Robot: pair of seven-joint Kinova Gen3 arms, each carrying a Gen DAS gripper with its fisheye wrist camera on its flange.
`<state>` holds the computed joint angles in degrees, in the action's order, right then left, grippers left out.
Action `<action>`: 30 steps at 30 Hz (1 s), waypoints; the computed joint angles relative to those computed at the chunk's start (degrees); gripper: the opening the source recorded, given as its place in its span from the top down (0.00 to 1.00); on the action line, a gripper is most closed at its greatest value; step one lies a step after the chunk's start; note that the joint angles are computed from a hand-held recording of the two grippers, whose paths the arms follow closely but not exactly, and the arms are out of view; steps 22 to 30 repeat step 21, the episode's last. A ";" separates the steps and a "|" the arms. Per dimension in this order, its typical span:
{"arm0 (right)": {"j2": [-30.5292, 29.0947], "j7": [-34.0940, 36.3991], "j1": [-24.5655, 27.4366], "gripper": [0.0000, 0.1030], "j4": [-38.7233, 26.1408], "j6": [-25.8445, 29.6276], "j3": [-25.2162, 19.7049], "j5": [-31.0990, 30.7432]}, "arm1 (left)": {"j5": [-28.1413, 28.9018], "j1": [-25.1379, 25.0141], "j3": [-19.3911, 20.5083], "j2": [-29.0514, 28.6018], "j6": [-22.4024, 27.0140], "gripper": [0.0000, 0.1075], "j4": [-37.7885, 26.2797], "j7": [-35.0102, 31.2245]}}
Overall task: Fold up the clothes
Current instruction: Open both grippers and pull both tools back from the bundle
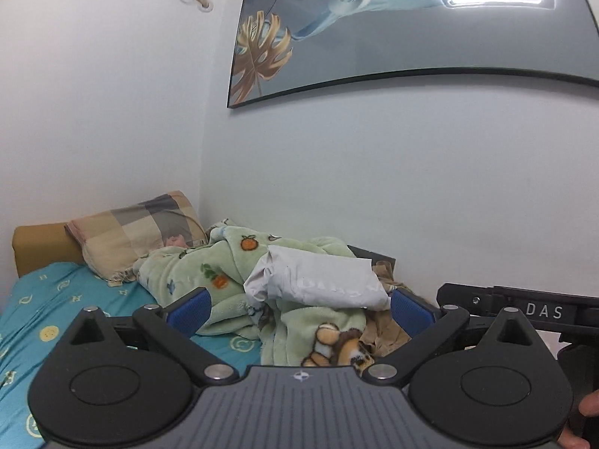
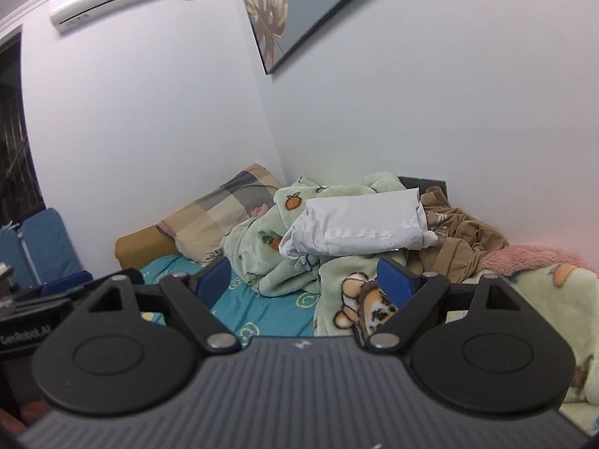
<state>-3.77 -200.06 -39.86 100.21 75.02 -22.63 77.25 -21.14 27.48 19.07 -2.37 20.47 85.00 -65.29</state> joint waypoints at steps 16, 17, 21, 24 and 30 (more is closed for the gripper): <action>2.71 -0.42 -4.48 0.16 1.07 5.84 0.76 3.57 | -11.61 -4.89 5.58 -2.86 -1.62 0.04 5.39 13.73; 2.79 -0.37 -4.52 0.16 1.08 5.78 0.81 3.43 | -11.52 -4.99 5.54 -2.85 -1.61 0.04 5.44 13.76; 3.23 0.04 -4.81 0.16 0.86 5.80 0.97 3.16 | -9.54 -4.84 4.67 -3.24 -2.34 0.04 6.12 11.92; 3.23 0.04 -4.81 0.16 0.86 5.80 0.97 3.16 | -9.54 -4.84 4.67 -3.24 -2.34 0.04 6.12 11.92; 3.23 0.04 -4.81 0.16 0.86 5.80 0.97 3.16 | -9.54 -4.84 4.67 -3.24 -2.34 0.04 6.12 11.92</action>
